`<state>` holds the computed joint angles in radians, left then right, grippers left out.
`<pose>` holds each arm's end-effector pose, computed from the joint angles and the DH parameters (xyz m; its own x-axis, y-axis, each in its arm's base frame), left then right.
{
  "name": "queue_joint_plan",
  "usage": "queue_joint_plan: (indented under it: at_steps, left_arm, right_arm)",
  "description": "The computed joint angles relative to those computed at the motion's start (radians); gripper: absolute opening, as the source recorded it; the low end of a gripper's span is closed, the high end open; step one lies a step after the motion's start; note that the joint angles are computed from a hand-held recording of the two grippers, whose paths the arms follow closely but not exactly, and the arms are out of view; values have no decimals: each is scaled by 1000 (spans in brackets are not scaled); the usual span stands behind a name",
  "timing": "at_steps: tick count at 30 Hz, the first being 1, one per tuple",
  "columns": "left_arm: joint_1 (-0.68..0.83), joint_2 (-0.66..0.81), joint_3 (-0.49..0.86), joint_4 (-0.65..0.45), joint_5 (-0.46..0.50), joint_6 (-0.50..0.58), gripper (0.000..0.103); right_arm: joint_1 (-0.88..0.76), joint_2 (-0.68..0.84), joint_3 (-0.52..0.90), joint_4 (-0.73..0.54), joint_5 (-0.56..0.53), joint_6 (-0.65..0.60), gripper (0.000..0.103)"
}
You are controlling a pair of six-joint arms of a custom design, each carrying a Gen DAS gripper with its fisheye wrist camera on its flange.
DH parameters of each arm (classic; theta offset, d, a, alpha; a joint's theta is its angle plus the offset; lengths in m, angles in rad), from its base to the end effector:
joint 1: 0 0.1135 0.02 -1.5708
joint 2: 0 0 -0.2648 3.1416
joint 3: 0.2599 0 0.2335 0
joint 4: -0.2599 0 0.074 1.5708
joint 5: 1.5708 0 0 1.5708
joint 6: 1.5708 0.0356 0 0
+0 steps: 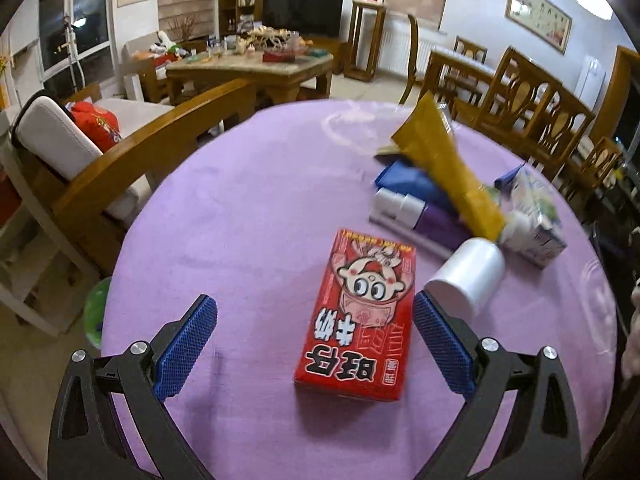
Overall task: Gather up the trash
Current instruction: 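Grasp the second red milk box with the left tool while the right tool grasps the milk carton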
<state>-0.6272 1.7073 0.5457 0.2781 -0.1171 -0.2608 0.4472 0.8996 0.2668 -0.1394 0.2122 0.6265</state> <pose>0.2213 -0.1552 0.1082 -0.7395 0.2197 -0.6363 0.3438 0.9359 -0.0763 0.1391 0.0584 0.1599 -0.6777 0.3106 -0.6665 0.1366 0.9438 0.3010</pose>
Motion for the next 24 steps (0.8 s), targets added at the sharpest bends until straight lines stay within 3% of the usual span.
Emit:
queue_joint_plan:
  at_steps: [6, 11, 12, 13, 16, 20, 24]
  left_arm:
    - [6, 34, 17, -2, 10, 54, 96]
    - [-12, 27, 9, -4, -9, 77, 96]
    - [-5, 45, 30, -19, 3, 76, 93]
    - [9, 64, 50, -44, 25, 76, 81]
    - [25, 69, 62, -63, 60, 85, 69]
    - [26, 61, 63, -67, 62, 85, 63]
    - [41, 43, 46, -57, 77, 70, 56]
  right_arm:
    - [-62, 339, 95, 179, -31, -25, 84]
    - [-102, 531, 181, 234, -44, -41, 84]
    - [-108, 558, 196, 236, -45, -43, 83]
    - [-118, 604, 226, 231, -40, -48, 83]
    - [-143, 694, 286, 226, -39, -56, 83]
    - [-157, 779, 343, 233, -46, -64, 83]
    - [-122, 826, 358, 267, -19, -70, 75]
